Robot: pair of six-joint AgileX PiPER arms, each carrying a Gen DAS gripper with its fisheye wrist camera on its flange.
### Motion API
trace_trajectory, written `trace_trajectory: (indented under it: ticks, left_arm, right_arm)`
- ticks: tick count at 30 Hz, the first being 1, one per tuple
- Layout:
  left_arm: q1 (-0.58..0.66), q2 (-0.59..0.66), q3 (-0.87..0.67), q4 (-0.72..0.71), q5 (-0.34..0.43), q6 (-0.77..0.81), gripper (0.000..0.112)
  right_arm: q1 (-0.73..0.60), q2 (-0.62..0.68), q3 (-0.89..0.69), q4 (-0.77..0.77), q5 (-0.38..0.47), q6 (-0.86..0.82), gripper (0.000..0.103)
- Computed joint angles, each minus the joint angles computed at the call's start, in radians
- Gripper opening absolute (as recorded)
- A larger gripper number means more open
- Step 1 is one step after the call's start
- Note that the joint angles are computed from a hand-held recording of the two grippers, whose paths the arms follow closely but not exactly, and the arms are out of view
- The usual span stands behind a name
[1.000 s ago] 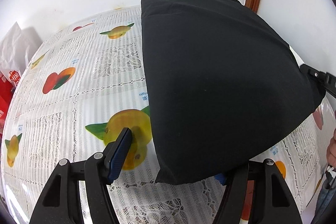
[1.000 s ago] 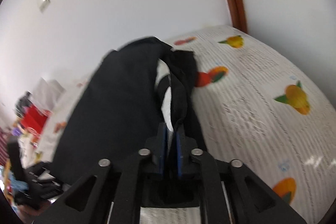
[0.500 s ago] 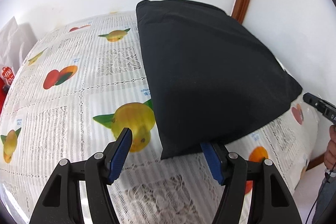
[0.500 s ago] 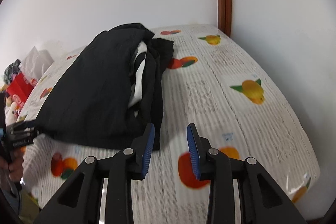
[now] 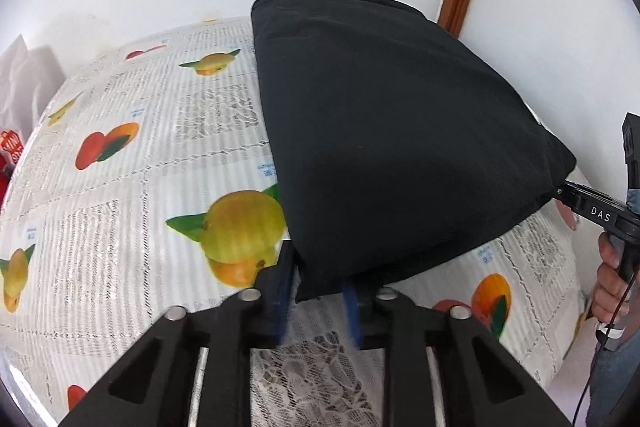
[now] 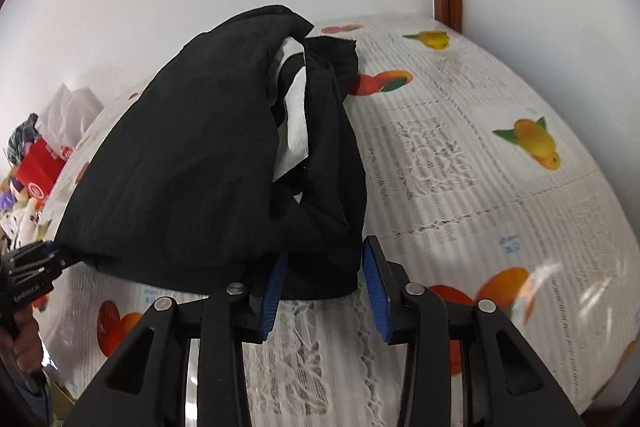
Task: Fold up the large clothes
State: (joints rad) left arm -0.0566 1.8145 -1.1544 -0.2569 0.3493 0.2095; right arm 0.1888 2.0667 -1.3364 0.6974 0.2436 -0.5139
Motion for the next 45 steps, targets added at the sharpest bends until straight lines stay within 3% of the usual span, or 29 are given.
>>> trace_trajectory:
  ticks: [2,5,8,18,24,27,32,36,39,42,45]
  left_arm:
    - [0.009,0.004,-0.006,-0.038,0.005,0.036,0.019]
    - [0.023,-0.006,0.001,-0.053,0.002,0.049,0.017]
    - [0.05,-0.014,0.004,-0.064,0.003,0.058,0.017]
    - [0.195,-0.024,-0.028,-0.086,0.079,0.095,0.017]
    - [0.242,0.017,-0.082,-0.101,0.141,0.1,0.02]
    - [0.231,0.02,-0.088,-0.071,0.136,0.084,0.02]
    - [0.254,-0.041,-0.023,-0.142,0.115,0.17,0.021]
    - [0.282,-0.119,0.04,-0.271,0.127,0.294,0.042]
    - [0.285,-0.178,0.072,-0.272,0.116,0.305,0.042]
    - [0.282,-0.182,0.058,-0.248,0.104,0.275,0.046]
    - [0.279,-0.118,-0.012,-0.214,0.109,0.221,0.046]
  right_arm:
    - [0.015,0.009,-0.018,-0.114,-0.014,0.107,0.014]
    - [0.04,0.014,-0.041,-0.268,-0.024,0.249,0.008]
    - [0.064,0.039,-0.104,-0.359,0.004,0.332,0.007]
    - [0.139,0.193,-0.425,-0.405,0.161,0.406,0.007]
    - [0.195,0.273,-0.588,-0.6,0.262,0.606,0.01]
    - [0.195,0.19,-0.453,-0.637,0.211,0.621,0.017]
    - [0.187,0.022,-0.228,-0.49,0.063,0.398,0.036]
    - [0.2,0.001,-0.222,-0.32,0.019,0.215,0.036]
    - [0.213,0.062,-0.327,-0.374,0.06,0.299,0.03]
    - [0.217,0.143,-0.454,-0.437,0.126,0.409,0.017]
    - [0.213,0.151,-0.44,-0.451,0.085,0.454,0.004]
